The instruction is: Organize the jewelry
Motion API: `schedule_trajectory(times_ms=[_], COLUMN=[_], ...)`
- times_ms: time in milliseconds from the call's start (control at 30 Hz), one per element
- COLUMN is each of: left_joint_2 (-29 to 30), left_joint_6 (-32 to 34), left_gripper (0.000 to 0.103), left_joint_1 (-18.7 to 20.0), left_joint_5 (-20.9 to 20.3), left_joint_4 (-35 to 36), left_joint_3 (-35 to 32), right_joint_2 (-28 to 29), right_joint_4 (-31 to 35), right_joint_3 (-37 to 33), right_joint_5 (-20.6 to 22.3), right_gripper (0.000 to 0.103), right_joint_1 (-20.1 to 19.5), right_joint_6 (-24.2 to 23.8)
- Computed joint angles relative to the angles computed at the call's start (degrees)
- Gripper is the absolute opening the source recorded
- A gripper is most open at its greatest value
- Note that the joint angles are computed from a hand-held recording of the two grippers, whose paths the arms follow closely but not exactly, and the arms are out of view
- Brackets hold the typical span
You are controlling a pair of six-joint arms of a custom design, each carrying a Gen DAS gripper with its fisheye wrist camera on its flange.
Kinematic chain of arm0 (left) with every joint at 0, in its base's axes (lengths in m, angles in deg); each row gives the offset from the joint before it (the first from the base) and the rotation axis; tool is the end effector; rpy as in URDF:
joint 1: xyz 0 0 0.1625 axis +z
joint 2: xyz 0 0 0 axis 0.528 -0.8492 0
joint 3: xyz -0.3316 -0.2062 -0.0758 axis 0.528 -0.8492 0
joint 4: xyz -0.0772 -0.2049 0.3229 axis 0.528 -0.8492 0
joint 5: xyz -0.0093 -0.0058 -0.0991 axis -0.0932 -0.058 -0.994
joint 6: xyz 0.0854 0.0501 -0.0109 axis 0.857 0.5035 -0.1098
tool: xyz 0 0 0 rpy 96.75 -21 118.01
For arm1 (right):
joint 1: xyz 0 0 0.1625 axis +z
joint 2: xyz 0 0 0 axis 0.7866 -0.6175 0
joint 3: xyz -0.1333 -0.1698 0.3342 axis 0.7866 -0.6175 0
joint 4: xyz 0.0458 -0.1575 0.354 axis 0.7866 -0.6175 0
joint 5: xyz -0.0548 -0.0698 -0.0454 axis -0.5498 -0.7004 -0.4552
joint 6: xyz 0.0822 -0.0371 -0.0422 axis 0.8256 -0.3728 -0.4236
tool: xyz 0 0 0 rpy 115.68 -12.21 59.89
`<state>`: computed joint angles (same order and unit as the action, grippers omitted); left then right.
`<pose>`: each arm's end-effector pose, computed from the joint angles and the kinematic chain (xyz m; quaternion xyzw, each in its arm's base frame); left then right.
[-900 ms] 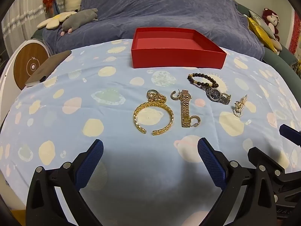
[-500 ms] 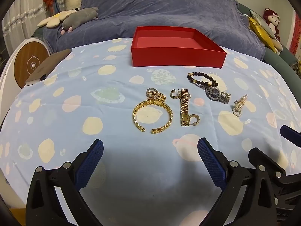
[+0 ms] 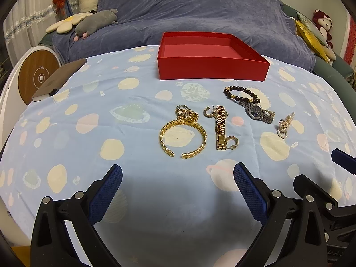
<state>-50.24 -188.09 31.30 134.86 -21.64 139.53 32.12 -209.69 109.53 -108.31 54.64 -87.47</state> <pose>-0.0815 -0.6089 0.1334 0.2213 0.8765 -0.2708 0.3309 0.2359 -0.5822 0.0076 0.0934 -0.8661 0.3288 0.3647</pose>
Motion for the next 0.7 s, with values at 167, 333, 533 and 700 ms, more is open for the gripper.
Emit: schedule_trajectory(times_ms=[167,333,533,700], left_joint_2=[-0.18,-0.61,-0.40,-0.76], left_joint_6=[-0.59,-0.45,-0.52,-0.47], left_gripper=[0.098,0.098,0.098,0.098], left_joint_1=[-0.17,-0.29,-0.27,-0.27], left_joint_5=[-0.09,-0.19,-0.26,-0.25], left_joint_4=[1.05,0.70,1.03,0.90], left_joint_3=[-0.61,0.08,-0.34,0.01], right_joint_2=[-0.03,-0.07,-0.16,-0.57], right_joint_4=[0.11,-0.23,-1.35,-0.70], right_joint_3=[0.03,0.06,0.42,0.99], right_joint_5=[0.07,0.12,0.38,0.80], right_gripper=[0.098,0.098,0.098,0.098], right_joint_1=[0.00,0.01,-0.05,-0.40], right_joint_6=[-0.02,0.02,-0.50,1.54])
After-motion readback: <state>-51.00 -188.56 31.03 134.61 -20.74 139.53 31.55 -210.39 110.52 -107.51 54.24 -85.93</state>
